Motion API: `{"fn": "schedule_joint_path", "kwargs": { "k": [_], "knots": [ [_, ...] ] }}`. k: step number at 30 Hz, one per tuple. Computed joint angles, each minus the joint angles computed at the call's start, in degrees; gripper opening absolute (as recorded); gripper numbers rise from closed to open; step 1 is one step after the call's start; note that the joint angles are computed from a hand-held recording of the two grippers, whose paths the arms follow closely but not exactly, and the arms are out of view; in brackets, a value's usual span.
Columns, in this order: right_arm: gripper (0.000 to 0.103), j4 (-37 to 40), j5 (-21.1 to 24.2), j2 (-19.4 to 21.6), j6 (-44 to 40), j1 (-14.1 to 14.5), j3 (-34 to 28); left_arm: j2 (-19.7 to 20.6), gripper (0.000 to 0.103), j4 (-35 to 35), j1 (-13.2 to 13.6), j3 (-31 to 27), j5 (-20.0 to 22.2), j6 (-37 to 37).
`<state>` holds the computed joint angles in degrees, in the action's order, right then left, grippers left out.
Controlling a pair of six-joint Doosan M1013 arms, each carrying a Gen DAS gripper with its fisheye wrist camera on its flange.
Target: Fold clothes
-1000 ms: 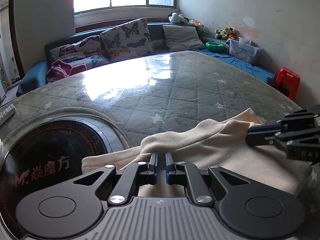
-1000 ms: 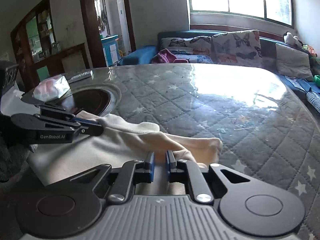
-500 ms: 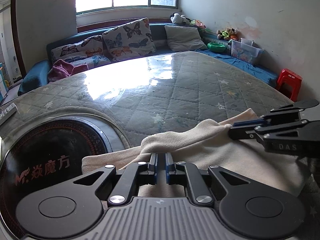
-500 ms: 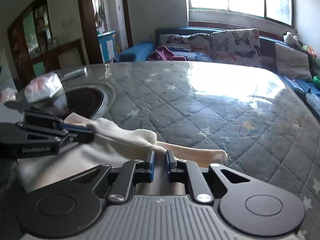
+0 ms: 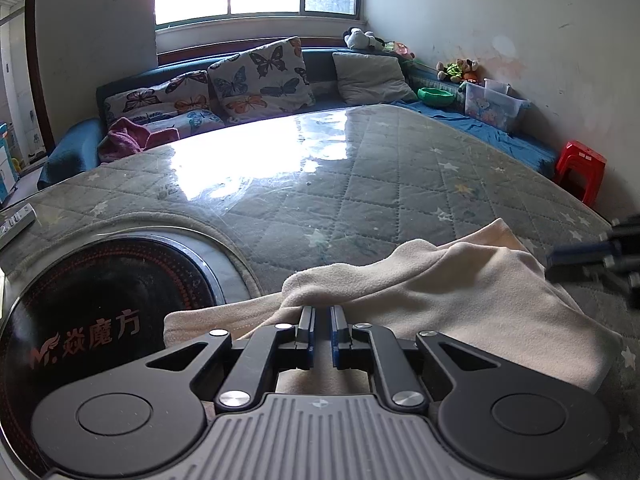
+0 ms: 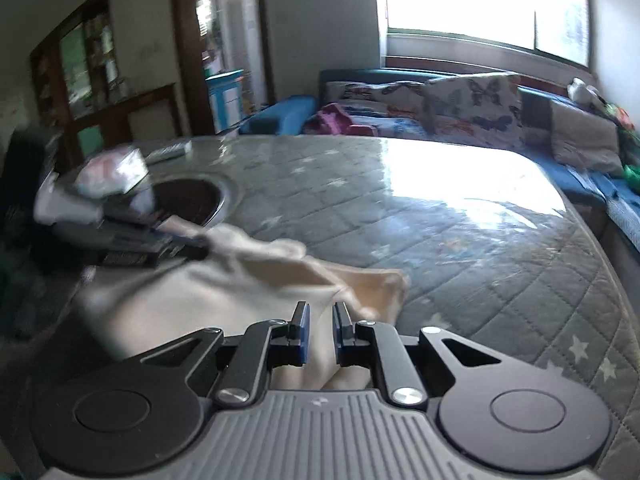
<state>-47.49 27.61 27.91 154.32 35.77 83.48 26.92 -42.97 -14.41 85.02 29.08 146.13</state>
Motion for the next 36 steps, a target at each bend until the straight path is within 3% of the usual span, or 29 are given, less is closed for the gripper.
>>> {"fn": "schedule_joint_path", "kwargs": {
  "k": [3,7,10,13,17,21,24,27,32,36],
  "knots": [
    [0.011,0.93,2.31,0.87,-1.71,0.55,-0.3,-0.09,0.009,0.34,-0.09,0.12,-0.31,-0.07],
    [0.011,-3.13,2.82,0.12,2.67,0.86,0.43,-0.19,0.009,0.47,-0.13,0.27,-0.64,0.37],
    [0.011,-5.74,1.0,-0.85,2.78,1.49,1.32,-0.19,0.009,-0.25,-0.03,0.35,-0.7,0.85],
    [0.011,-2.56,-0.62,-1.08,-2.32,1.99,1.65,-0.19,0.009,-1.31,0.08,0.5,-0.91,1.61],
    [0.011,2.48,0.71,-0.45,-7.14,2.19,1.29,-0.6,0.01,-4.04,0.37,1.21,-1.28,3.81],
    [0.012,0.2,0.25,-0.7,-5.01,2.53,1.15,-2.33,0.014,-13.14,1.16,3.59,-1.88,13.29],
    [0.012,-0.62,-1.75,-0.72,-5.81,2.92,0.92,-4.04,0.014,-20.47,2.07,5.78,0.04,21.65],
    [0.012,0.97,-3.67,-0.2,-8.52,3.1,0.22,-5.51,0.014,-23.51,2.92,8.08,2.76,25.96],
    [0.012,9.41,-3.2,1.35,-16.84,2.68,-1.2,-6.57,0.014,-22.96,3.46,10.55,3.76,25.56],
    [0.012,9.6,-3.09,1.3,-16.64,2.63,-1.47,-6.46,0.014,-22.92,4.01,11.01,2.82,23.06]
  ]
}}
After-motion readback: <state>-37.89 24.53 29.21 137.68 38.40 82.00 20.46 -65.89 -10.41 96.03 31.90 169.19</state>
